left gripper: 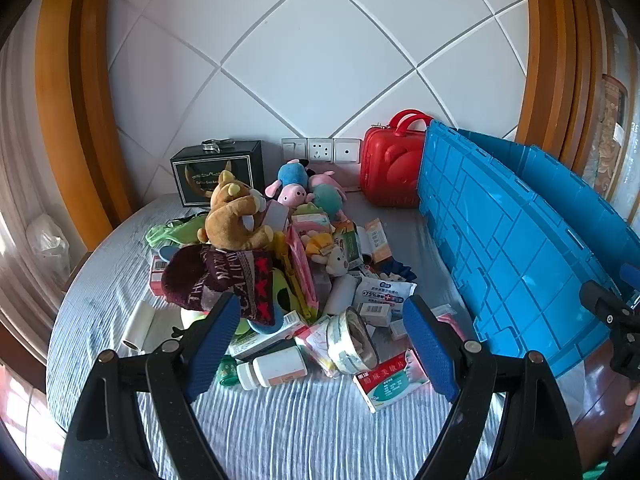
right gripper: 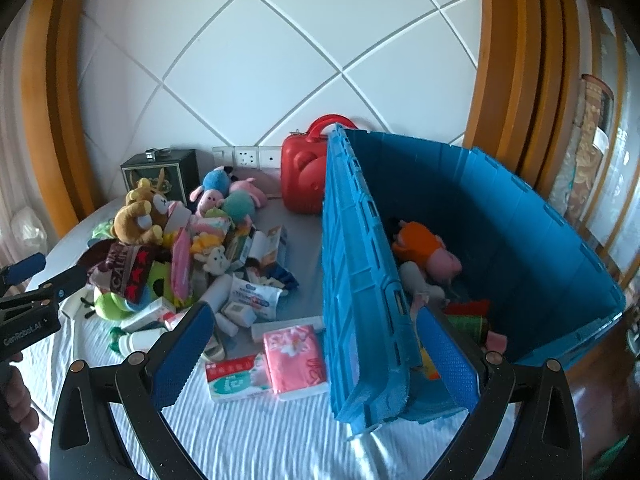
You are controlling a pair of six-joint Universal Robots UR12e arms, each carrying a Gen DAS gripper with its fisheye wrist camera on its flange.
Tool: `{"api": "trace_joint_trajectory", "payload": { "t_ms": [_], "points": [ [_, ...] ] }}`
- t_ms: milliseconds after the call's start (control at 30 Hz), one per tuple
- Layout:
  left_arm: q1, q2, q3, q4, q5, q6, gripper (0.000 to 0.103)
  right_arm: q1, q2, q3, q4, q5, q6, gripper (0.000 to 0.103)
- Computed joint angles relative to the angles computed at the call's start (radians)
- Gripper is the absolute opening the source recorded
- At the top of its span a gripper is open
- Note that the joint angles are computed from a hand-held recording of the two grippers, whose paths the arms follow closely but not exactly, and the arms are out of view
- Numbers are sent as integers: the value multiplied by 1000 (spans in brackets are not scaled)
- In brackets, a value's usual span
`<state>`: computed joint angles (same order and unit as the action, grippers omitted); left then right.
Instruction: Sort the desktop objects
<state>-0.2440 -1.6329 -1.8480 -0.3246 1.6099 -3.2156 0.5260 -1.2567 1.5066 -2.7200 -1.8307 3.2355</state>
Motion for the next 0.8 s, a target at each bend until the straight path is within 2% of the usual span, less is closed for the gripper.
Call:
{"api": "trace_joint_trajectory", "payload": {
  "t_ms": [200,400,567,633,767,800],
  "points": [
    [18,-2,-5,-8,-32,-10,83,0,9,-12,14,12,-1,103],
    [36,-14,-14,-16,-5,-17,83,4,29,-33,32,32,-5,103],
    [68,-34,-27,-44,50,-42,83,9,58,-60,64,91,-27,103],
    [79,-46,-31,-57,94,-50,83,23,78,-74,67,66,-58,103],
    [102,-72,-38,-90,172,-76,84,29,109,-99,98,129,-83,103],
    [109,-77,-40,-100,171,-72,84,33,117,-106,107,137,-90,103]
  ]
}}
